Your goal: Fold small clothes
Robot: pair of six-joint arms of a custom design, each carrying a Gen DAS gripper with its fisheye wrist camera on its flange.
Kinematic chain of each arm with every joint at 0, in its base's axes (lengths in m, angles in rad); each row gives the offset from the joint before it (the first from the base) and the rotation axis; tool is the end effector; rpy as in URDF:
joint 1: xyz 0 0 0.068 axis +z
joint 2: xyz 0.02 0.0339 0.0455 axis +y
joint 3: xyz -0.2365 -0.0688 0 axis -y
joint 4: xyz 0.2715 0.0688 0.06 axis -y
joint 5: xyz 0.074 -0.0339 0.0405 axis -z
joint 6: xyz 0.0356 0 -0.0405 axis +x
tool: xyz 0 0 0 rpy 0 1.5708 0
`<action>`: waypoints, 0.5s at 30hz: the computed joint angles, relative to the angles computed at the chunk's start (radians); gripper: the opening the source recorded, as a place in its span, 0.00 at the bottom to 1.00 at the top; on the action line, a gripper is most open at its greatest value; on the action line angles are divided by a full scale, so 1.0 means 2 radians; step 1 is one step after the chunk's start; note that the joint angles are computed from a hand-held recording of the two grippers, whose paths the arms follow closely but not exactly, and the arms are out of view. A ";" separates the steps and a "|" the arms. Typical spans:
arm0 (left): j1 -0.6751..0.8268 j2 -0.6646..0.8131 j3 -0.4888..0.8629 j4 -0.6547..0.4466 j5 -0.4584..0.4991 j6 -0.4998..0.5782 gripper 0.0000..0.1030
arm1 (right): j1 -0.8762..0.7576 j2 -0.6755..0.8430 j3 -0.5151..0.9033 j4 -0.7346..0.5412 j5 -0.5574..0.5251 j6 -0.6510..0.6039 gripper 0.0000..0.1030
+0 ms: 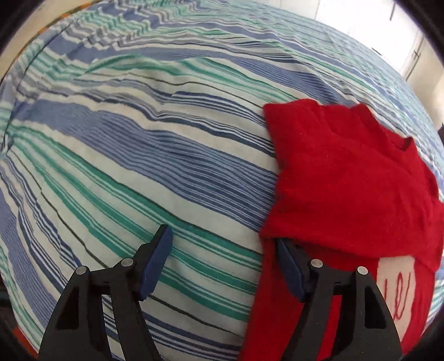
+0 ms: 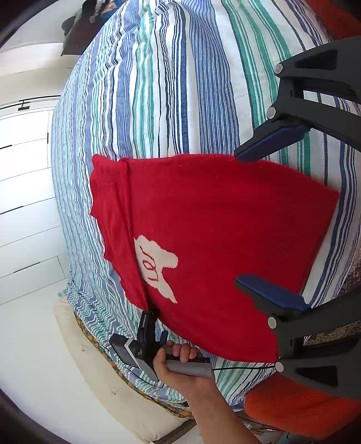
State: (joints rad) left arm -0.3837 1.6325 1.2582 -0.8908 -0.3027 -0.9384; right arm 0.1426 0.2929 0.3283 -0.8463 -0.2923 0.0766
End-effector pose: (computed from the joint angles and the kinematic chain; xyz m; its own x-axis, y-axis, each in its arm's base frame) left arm 0.3208 -0.1181 0.2032 -0.7438 -0.5300 -0.4072 -0.5512 0.8310 -0.0747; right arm 0.1344 0.0297 0.1730 -0.7409 -0.0323 -0.6708 -0.2767 0.9248 0.2610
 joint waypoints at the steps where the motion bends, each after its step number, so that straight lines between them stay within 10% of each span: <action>1: 0.000 -0.018 -0.018 0.002 -0.001 -0.007 0.73 | -0.006 0.002 0.000 0.002 -0.003 -0.001 0.80; 15: -0.213 -0.188 -0.080 -0.079 -0.078 -0.032 0.78 | -0.047 0.097 0.057 0.033 -0.065 -0.038 0.80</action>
